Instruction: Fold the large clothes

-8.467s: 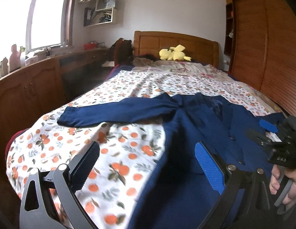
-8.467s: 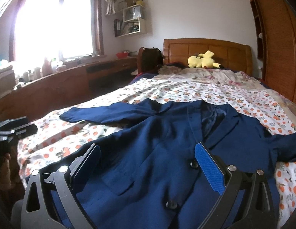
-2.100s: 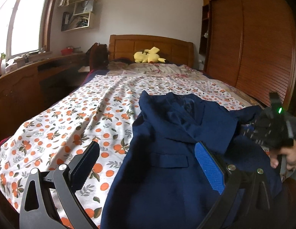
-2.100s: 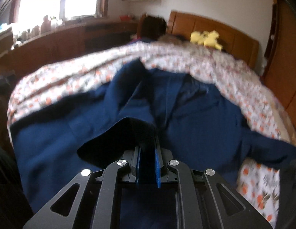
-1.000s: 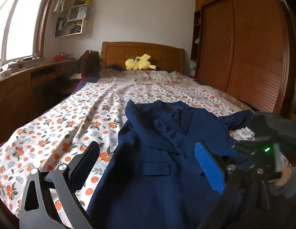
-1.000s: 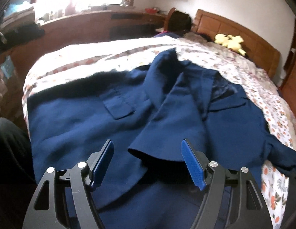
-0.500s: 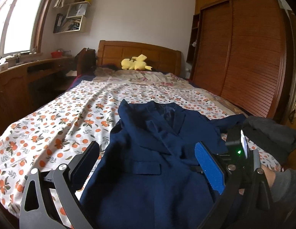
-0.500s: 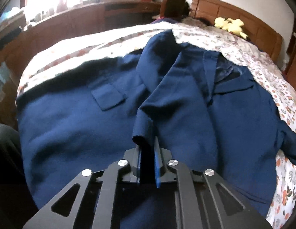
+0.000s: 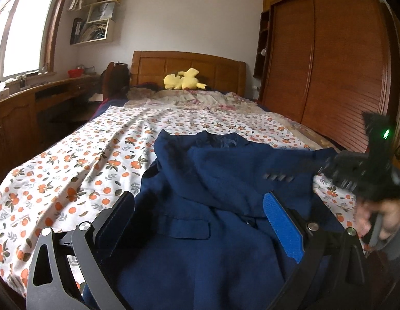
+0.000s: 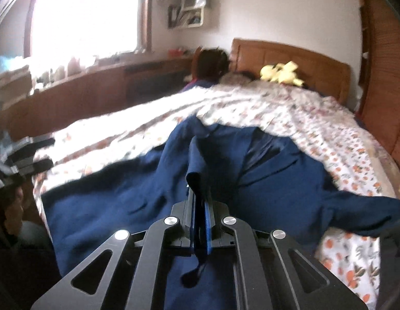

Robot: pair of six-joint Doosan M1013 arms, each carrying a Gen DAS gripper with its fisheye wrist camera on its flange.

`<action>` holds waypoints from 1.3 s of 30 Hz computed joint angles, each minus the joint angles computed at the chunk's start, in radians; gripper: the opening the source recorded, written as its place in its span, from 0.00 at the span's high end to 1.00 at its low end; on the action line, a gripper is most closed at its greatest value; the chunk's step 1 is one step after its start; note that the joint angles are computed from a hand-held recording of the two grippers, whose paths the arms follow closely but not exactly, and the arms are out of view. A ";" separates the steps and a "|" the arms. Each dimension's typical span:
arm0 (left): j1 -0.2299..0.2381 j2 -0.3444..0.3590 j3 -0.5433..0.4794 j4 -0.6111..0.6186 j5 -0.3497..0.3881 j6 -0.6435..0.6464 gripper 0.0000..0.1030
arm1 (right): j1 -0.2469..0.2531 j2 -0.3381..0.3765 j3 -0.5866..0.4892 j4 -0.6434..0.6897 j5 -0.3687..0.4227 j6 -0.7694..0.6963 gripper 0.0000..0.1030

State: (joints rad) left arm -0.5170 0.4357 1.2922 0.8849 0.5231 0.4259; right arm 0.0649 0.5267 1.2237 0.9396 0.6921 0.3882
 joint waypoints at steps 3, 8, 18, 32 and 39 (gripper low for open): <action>-0.003 0.013 -0.024 -0.030 0.015 0.039 0.03 | -0.027 -0.003 -0.010 0.062 0.005 -0.009 0.95; -0.013 0.035 -0.066 -0.071 0.051 0.114 0.03 | -0.059 -0.012 -0.005 0.086 -0.019 0.011 0.95; -0.035 0.085 -0.157 -0.128 0.105 0.243 0.03 | -0.066 -0.006 0.030 -0.150 -0.104 0.189 0.91; -0.045 0.193 -0.309 -0.190 0.123 0.386 0.02 | -0.057 0.084 -0.036 -0.240 -0.026 0.227 0.67; -0.028 0.264 -0.389 -0.228 0.119 0.455 0.02 | -0.041 0.147 -0.104 -0.364 0.027 0.345 0.67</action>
State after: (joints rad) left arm -0.5448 0.6995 0.9028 0.6564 0.6425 0.8813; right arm 0.0235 0.6736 1.1199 0.5756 0.7191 0.7327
